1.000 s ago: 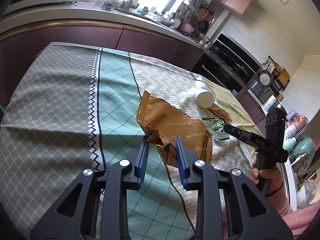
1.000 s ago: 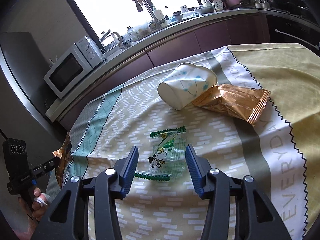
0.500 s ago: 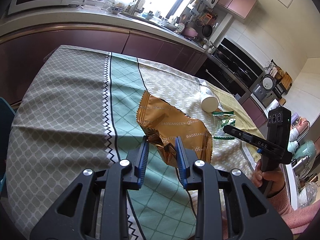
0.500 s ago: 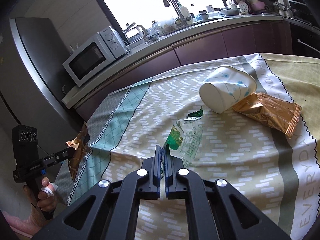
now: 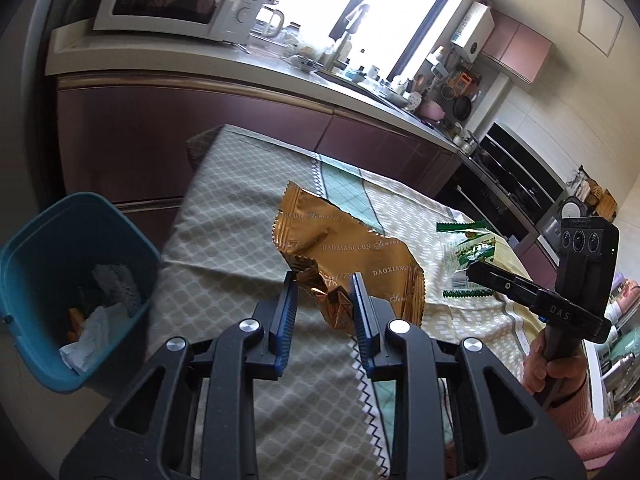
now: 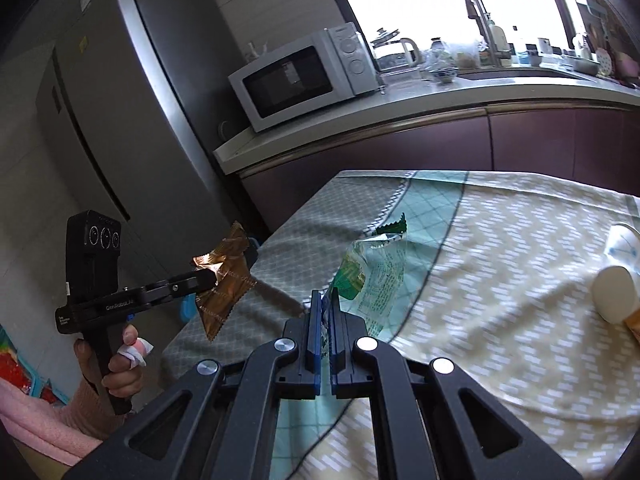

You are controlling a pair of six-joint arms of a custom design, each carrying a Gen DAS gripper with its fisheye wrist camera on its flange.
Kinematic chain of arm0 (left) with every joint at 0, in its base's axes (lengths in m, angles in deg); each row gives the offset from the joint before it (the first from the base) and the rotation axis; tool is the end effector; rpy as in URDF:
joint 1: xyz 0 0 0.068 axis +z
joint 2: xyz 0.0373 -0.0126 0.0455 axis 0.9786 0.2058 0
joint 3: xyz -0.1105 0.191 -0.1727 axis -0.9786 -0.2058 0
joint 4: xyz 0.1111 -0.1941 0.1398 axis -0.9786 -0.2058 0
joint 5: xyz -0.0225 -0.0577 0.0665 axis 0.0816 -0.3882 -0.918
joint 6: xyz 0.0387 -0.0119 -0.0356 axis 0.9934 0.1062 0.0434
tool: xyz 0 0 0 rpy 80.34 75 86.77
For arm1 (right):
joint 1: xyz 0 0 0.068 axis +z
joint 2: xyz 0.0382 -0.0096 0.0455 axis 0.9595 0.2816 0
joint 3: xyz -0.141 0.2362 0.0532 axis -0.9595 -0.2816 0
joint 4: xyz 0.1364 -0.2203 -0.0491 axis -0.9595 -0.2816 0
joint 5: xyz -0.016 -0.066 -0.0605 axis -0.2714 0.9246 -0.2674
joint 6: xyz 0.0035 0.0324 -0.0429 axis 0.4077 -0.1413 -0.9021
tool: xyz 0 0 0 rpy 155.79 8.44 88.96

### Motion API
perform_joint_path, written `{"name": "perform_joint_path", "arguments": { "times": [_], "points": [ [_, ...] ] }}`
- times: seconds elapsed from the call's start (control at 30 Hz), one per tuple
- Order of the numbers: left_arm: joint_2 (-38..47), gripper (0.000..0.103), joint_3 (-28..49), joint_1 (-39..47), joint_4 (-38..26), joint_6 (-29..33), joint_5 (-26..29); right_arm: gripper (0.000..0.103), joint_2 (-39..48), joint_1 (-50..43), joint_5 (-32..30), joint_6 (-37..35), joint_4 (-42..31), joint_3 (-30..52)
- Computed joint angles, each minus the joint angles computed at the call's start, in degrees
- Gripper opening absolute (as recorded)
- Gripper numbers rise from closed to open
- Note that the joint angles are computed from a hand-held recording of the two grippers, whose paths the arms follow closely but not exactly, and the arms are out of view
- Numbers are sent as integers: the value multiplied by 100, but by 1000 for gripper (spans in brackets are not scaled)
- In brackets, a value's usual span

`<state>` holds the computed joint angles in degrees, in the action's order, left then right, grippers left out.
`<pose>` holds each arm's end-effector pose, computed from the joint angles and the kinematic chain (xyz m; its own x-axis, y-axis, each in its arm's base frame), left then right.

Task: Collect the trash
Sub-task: 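Carry both wrappers over the teal bin and open both tools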

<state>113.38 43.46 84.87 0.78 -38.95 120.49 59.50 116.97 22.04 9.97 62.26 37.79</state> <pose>0.2216 0.0047 0.1492 -0.7166 -0.0976 -0.6907 0.3092 0.8431 -0.4400 0.1719 0.1609 0.1708 -0.6760 0.0156 -0.7367 -0.3967 0.8348 0.3818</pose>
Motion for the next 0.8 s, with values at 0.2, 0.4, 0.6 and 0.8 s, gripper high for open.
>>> {"name": "perform_joint_path", "arguments": {
  "times": [0.2,0.4,0.6,0.8],
  "points": [
    [219,27,299,1457,-466,680,307,2,1421,442,-321,-319,109,1306],
    [759,27,664,2617,-607,1225,371,2,2696,797,-674,-627,-182,2743],
    [1570,27,1067,3226,-471,1487,188,2,3746,981,-1022,-841,-677,4067],
    [2292,27,1333,3372,-172,1502,-141,2,4765,1096,-1166,-985,-1420,5468]
  ]
}}
